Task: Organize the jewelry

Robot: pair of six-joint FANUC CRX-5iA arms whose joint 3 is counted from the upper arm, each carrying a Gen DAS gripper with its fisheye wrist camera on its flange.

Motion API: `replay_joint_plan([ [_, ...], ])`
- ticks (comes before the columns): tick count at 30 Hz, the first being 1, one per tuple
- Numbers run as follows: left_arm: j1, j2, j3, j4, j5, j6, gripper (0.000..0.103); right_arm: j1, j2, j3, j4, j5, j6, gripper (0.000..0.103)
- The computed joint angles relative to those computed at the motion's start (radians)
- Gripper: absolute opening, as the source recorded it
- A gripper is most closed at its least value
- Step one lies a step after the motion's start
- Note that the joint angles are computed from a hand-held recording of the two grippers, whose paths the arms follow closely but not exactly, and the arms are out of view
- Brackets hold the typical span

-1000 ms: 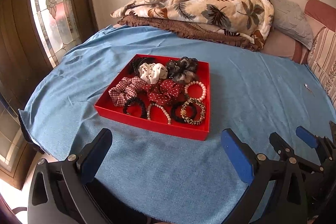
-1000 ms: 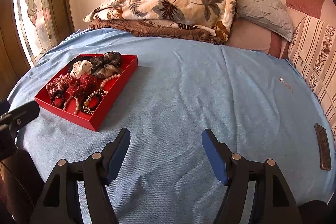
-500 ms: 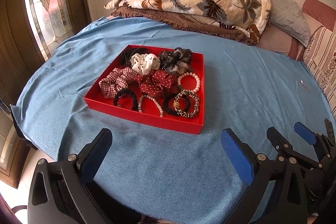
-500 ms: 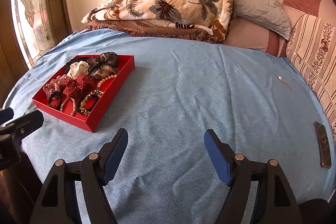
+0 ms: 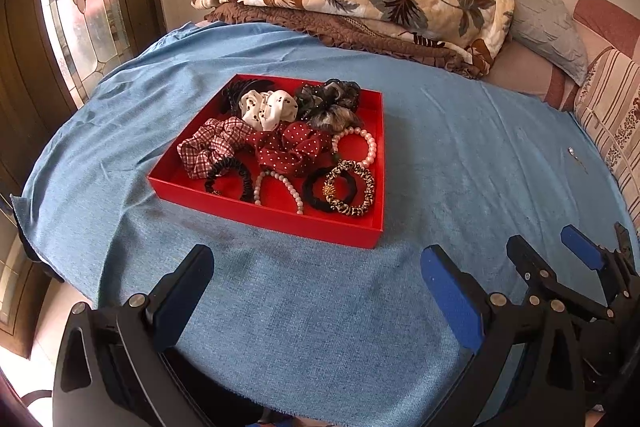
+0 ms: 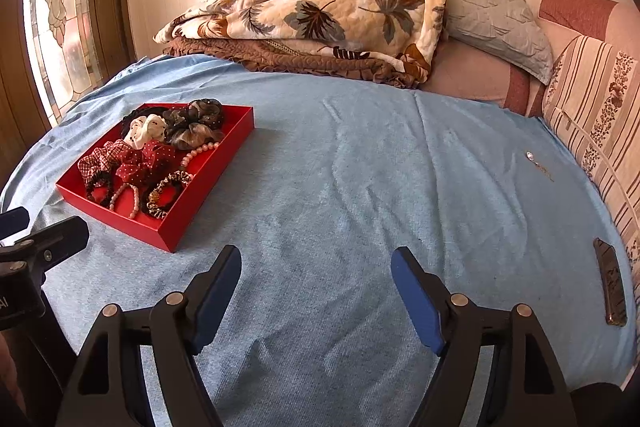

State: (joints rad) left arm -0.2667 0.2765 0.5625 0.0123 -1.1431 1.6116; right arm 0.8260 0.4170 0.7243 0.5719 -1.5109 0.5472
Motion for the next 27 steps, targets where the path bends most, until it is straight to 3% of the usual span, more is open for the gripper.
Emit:
replay_joint_plan([
  [27,0.013,0.023,0.008,0.014,-0.022,0.002,0.103,-0.012,-0.007,-0.016,-0.041,0.002,-0.004,0.085],
])
